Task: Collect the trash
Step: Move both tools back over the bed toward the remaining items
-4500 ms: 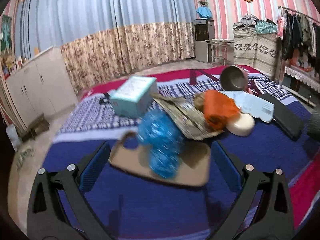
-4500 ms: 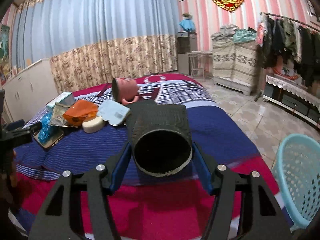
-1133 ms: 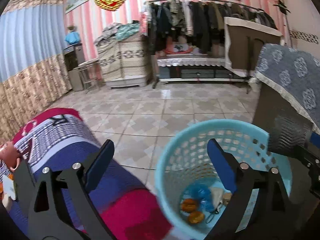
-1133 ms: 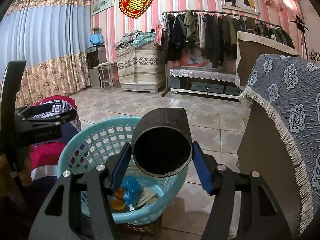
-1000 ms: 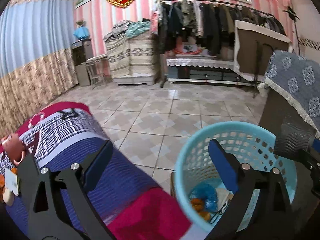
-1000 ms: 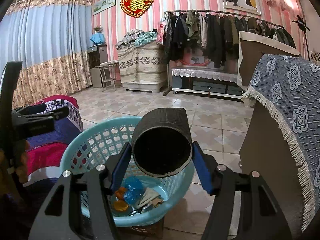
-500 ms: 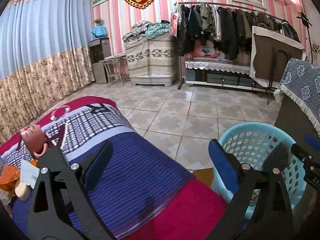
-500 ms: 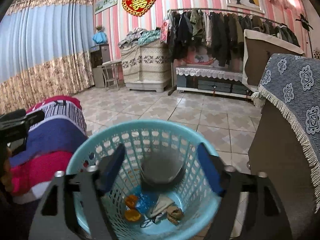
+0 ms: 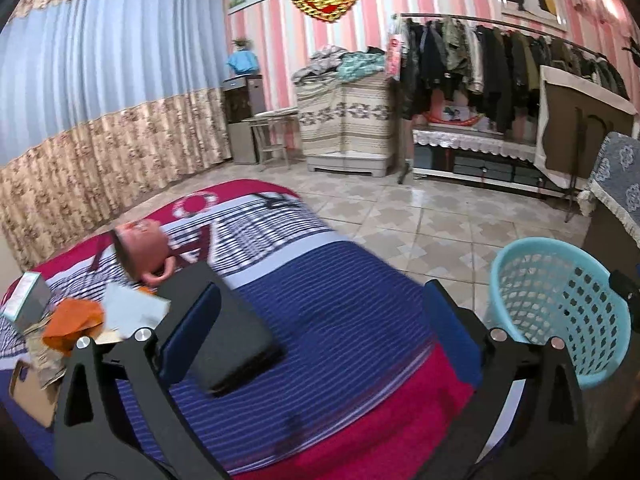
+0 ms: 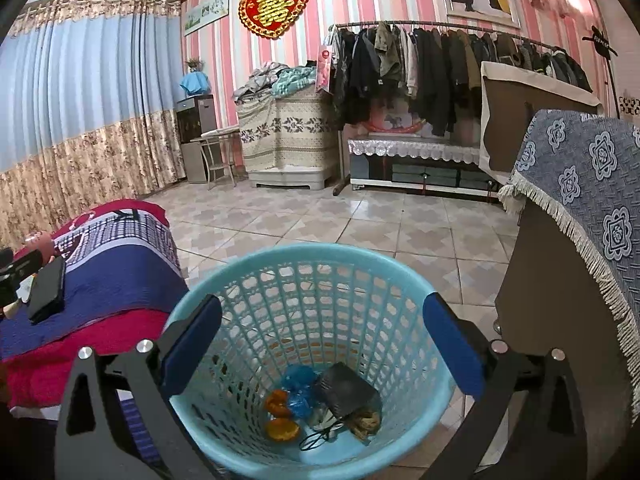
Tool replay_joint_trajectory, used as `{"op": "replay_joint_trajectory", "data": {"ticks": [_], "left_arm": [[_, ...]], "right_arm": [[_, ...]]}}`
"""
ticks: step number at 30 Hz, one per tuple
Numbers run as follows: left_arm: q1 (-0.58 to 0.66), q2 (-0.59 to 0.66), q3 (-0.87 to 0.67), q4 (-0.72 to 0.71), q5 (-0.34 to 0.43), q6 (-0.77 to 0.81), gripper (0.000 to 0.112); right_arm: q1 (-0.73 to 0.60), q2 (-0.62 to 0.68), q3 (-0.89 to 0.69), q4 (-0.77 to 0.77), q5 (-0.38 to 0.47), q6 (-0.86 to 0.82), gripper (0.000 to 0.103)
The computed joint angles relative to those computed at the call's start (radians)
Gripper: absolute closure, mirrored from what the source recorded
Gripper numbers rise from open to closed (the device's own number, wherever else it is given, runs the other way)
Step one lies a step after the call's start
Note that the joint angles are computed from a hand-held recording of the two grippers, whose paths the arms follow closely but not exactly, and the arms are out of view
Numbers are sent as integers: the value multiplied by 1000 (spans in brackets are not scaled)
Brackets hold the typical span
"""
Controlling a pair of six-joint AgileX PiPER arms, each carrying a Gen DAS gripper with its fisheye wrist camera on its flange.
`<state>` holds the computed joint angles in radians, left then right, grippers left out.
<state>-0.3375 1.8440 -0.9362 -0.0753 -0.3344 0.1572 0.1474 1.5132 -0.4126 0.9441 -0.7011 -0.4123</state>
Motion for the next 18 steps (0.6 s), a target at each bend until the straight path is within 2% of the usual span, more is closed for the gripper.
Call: {"op": "replay_joint_trajectory", "data": {"ticks": [9,14,18], "left_arm": [[207,-99,97,344,-6,-302,15],[327,-122,135,478,-32,-383,15],[452,-120,143,708,-57,-579,15]], "right_arm": [[194,5,-66,193,-55,-132,5],[304,57,-135,248,-74,-170,5],[385,105,-204,282,-80,-224,5]]}}
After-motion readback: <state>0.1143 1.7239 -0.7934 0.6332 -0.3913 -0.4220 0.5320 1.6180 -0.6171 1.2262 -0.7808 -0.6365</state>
